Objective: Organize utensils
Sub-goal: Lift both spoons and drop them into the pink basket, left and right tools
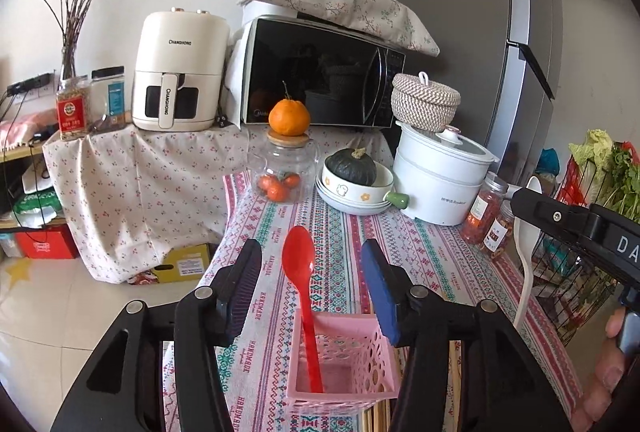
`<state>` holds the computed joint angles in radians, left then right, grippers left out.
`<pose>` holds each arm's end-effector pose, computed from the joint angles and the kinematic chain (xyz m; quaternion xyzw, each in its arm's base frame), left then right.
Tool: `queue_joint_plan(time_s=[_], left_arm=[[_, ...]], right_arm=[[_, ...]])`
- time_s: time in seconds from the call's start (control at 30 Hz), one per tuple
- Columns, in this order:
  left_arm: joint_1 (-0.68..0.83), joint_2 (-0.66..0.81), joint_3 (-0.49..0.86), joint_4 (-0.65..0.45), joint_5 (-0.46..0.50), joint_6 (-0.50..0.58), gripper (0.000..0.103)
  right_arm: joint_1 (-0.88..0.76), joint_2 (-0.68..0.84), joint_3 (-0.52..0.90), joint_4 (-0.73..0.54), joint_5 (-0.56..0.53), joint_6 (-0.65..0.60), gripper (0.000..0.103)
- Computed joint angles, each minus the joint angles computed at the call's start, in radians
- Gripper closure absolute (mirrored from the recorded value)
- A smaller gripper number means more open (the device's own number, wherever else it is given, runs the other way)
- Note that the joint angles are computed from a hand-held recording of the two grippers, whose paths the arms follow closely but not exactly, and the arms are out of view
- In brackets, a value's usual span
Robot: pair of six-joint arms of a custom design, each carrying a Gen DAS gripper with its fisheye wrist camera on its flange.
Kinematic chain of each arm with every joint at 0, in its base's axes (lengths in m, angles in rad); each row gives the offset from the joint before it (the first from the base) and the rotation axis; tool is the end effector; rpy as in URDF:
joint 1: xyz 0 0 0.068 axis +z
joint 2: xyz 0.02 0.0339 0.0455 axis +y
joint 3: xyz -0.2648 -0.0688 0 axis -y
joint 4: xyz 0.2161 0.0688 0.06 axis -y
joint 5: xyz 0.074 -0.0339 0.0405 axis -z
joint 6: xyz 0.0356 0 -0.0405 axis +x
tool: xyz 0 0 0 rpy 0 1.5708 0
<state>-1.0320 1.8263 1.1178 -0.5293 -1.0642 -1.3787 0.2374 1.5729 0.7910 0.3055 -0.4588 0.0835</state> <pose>0.1909 -0.2586 0.1884 -0.2294 0.8226 0.0454 0.5183 0.2979 0.0883 0.2200 -0.1819 0.8201 0.2726 0.4691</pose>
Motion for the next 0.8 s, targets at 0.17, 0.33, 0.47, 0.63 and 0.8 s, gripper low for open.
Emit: queue_joint_plan(time_s=[0.17,0.33,0.47,0.63,0.8], left_arm=[[-0.038,-0.088,-0.019,-0.161,0.032,-0.129,0.042],[-0.039,-0.143,-0.051,-0.282,0.098,-0.218,0.039],[-0.024,-0.172,-0.092,-0.294,0.159,-0.227,0.039],[-0.015,-0.202,-0.138,-0.263,0.195,-0.206,0.039],[-0.015,-0.214,-0.158,-0.261,0.201,-0.193,0.039]], right_arm=[[0.05,-0.013,-0.028,0.095,-0.011,0.056,0.066],[0.118,0.008,-0.047,0.197,0.016,0.13,0.066],[0.179,0.041,-0.059,0.286,0.074,0.186,0.066],[0.246,0.097,-0.062,0.37,0.181,0.235,0.066],[0.31,0.135,-0.088,0.437,0.36,0.188,0.065]])
